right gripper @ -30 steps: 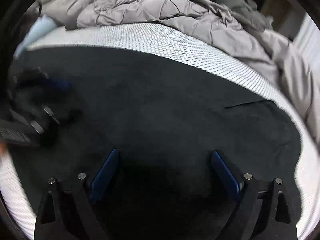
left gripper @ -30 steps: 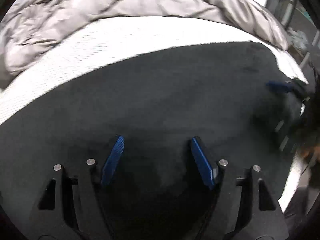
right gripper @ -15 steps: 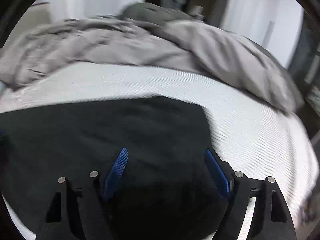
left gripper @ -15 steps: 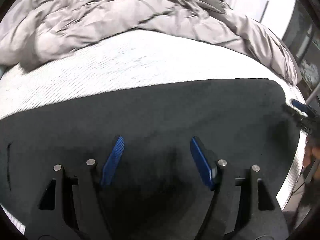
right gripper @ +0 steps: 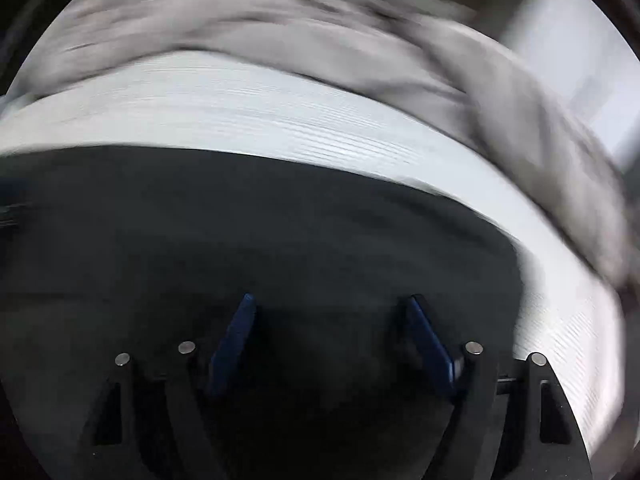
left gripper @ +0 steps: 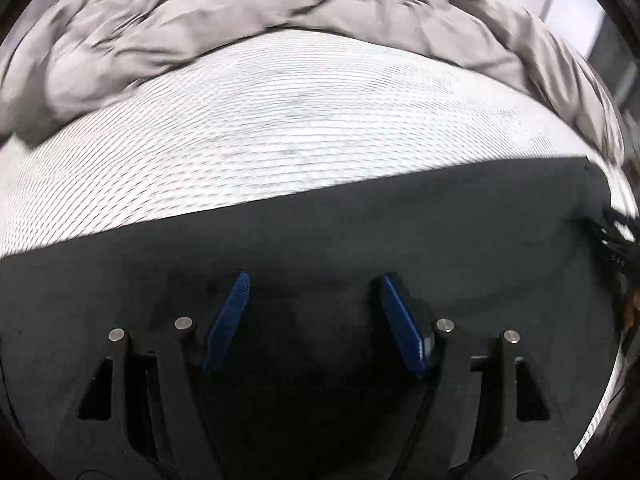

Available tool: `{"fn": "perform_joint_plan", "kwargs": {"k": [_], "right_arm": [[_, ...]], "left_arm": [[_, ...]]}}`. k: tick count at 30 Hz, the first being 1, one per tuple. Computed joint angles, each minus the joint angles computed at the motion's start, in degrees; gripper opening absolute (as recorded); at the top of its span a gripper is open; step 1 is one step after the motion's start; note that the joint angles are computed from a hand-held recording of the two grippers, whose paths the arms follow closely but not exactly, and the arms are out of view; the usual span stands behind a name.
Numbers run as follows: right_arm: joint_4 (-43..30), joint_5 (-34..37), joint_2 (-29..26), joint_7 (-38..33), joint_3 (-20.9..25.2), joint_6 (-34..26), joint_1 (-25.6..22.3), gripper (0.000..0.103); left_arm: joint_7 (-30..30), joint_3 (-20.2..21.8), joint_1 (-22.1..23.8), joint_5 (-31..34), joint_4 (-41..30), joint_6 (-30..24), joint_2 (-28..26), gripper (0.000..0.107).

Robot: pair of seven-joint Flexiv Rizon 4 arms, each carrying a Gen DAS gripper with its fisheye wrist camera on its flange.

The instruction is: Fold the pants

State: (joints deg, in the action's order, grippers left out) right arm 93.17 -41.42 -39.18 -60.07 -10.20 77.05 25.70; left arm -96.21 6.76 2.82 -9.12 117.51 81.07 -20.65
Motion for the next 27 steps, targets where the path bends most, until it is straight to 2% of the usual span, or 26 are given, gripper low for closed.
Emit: {"fn": "perform_joint_plan", "kwargs": {"k": [1,2,3,4,5,6,8,10,11,13,14,15,17,18,19,22,24,27], "right_arm": [[0.37,2.15,-0.32,1.35,-2.80,1.36,1.10,0.077],[0.07,6.94,-0.42,-0.73,-3.73,1.01,1.50,0.077],[0.21,8.00,0.01,-1.42,-3.03,0.99,0.88,0.077],[0.63,5.32,0.58,-0.16,-0.95,1.33,-0.99,0.077],[1.24,3.79,1.44,-1.62,3.01,1.87,-4.04,0.077],[1.85,5.87,2.23,-5.89,7.26,2.92,-6.95,0.077],[4.78,9.73,4.40,-10.23,11.47,6.08,-10.36,0.080],[7.45,12.93,6.29,-11.63,15.04,8.75,-14.32,0.083],[8.57,17.75,7.22,-14.67,19.13,9.83,-18.03,0.084],[8.07,24.22,7.62,-18.62,28.09,7.69,-25.67,0.085],[7.61,26.92,7.52,-20.69,31.50,6.41,-28.91,0.085],[7.39,30.03,7.41,-23.30,35.64,4.97,-32.82,0.085],[7.56,35.40,7.47,-27.01,40.99,2.81,-38.47,0.086],[7.90,37.64,7.66,-27.52,41.86,2.47,-39.98,0.086],[7.61,40.05,7.45,-27.82,42.94,1.49,-41.45,0.089],[1.05,50.63,1.81,-31.03,52.11,-7.74,-49.86,0.092],[-3.00,55.77,-1.99,-32.09,54.61,-8.14,-51.42,0.095],[-8.10,62.25,-7.28,-37.37,60.57,-7.55,-53.24,0.096]], "left_arm": [[-0.89,1.25,-0.80,0.66,0.05,-0.01,0.19,0.066],[-3.65,4.25,-3.20,3.38,-0.92,-1.22,0.22,0.066],[-5.74,6.16,-4.90,5.68,-1.52,-2.32,0.49,0.064],[-6.65,6.40,-5.63,7.18,-1.44,-2.76,1.35,0.062],[-6.88,5.52,-5.57,7.67,-0.58,-2.24,2.60,0.062],[-7.30,4.77,-5.69,8.22,0.41,-1.22,3.76,0.062],[-7.95,3.15,-6.58,9.62,2.85,2.49,5.93,0.062],[-6.24,0.85,-7.54,10.64,4.88,5.79,7.49,0.063],[-5.70,0.20,-8.66,11.50,5.52,6.48,8.04,0.063],[-3.28,-3.04,-8.74,9.87,6.46,6.72,8.27,0.067],[-0.84,-5.50,-8.28,8.05,6.64,5.68,8.04,0.068],[0.65,-6.10,-8.92,7.59,6.19,4.35,7.55,0.068],[-1.71,-2.74,-13.30,11.93,3.73,0.94,6.19,0.069],[-2.92,-1.42,-14.70,13.89,2.68,-0.50,5.65,0.071],[-3.93,-0.90,-15.33,14.98,2.06,-1.26,5.23,0.077],[-0.13,-5.17,-11.88,9.67,3.98,-0.32,5.57,0.081],[3.44,-8.54,-9.10,4.30,6.28,1.61,6.01,0.081],[4.66,-8.52,-9.36,2.27,7.42,2.85,6.31,0.081]]}}
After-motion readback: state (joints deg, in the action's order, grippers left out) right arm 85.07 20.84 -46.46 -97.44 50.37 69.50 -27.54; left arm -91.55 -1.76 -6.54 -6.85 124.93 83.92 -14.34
